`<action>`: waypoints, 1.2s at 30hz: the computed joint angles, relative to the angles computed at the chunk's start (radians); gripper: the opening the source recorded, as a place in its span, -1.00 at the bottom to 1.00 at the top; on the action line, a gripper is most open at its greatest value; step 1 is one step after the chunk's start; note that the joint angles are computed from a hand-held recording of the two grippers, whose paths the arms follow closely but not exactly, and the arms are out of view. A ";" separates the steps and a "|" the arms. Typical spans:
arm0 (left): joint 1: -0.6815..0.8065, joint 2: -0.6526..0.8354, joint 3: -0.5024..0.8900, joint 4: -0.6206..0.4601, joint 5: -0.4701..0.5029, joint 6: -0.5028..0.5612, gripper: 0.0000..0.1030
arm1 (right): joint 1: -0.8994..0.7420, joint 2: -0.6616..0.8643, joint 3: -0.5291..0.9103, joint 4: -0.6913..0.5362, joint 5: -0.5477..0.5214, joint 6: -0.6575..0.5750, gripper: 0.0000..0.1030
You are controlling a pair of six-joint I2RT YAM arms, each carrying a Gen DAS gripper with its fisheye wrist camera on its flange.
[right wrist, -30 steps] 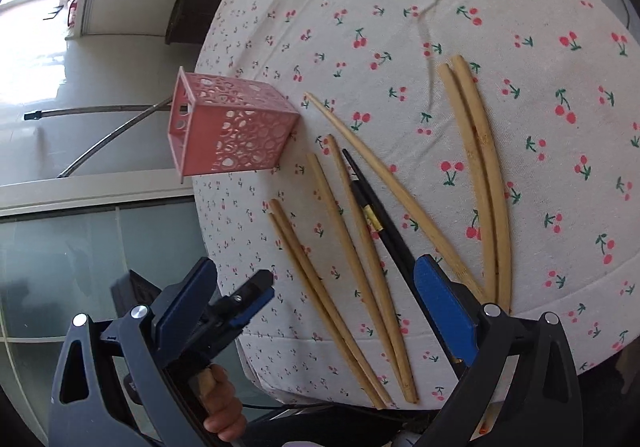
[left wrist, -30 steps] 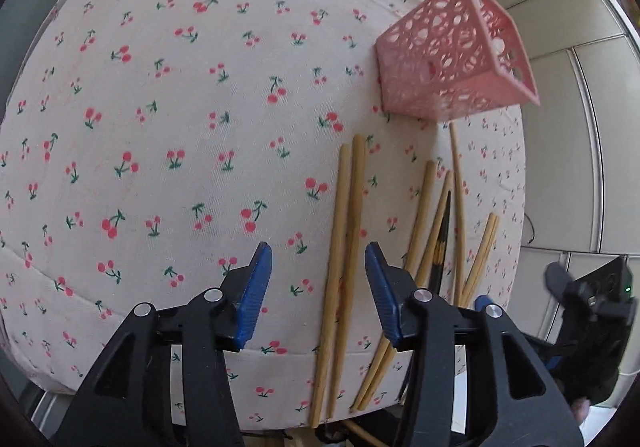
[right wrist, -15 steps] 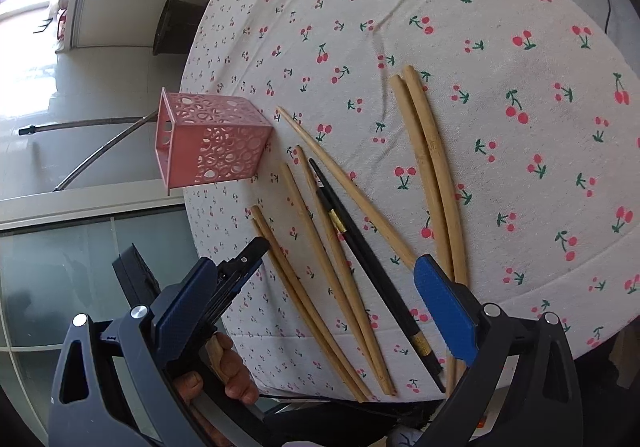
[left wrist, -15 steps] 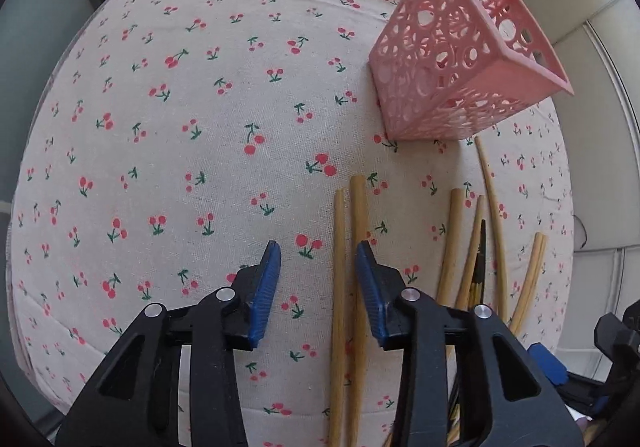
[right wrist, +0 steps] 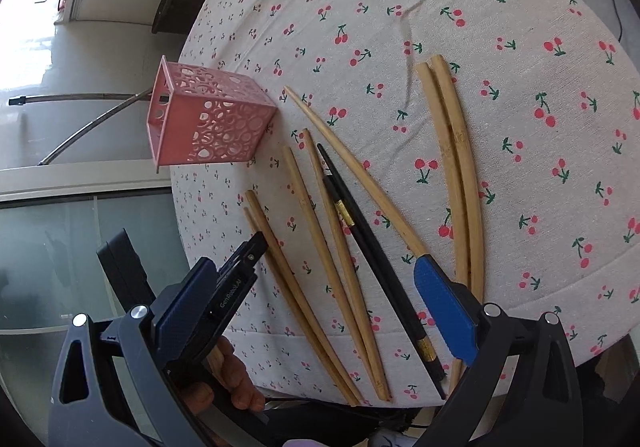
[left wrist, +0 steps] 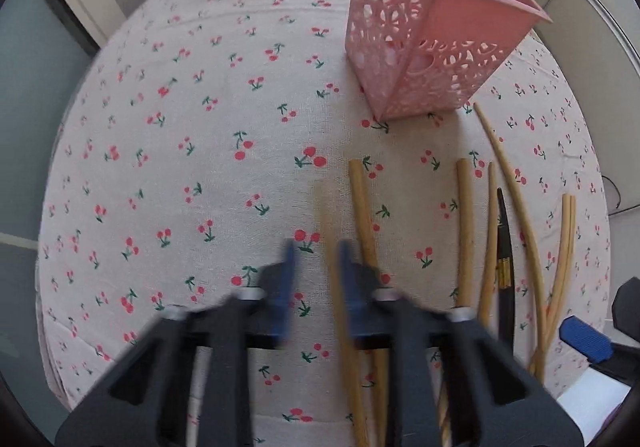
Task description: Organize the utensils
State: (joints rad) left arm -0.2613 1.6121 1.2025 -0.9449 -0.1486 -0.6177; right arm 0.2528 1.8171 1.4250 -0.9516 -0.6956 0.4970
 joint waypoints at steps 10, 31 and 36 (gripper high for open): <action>0.204 -0.218 -0.003 -0.043 0.138 -0.041 -0.91 | 0.172 0.028 0.117 -0.039 0.191 -0.143 0.87; 0.379 -0.387 0.025 -0.110 0.187 0.133 -0.91 | 0.510 0.223 0.250 0.094 0.724 -0.340 -0.82; 0.355 -0.416 0.034 -0.104 0.159 0.144 -0.91 | 0.458 0.192 0.224 0.116 0.646 -0.315 -0.85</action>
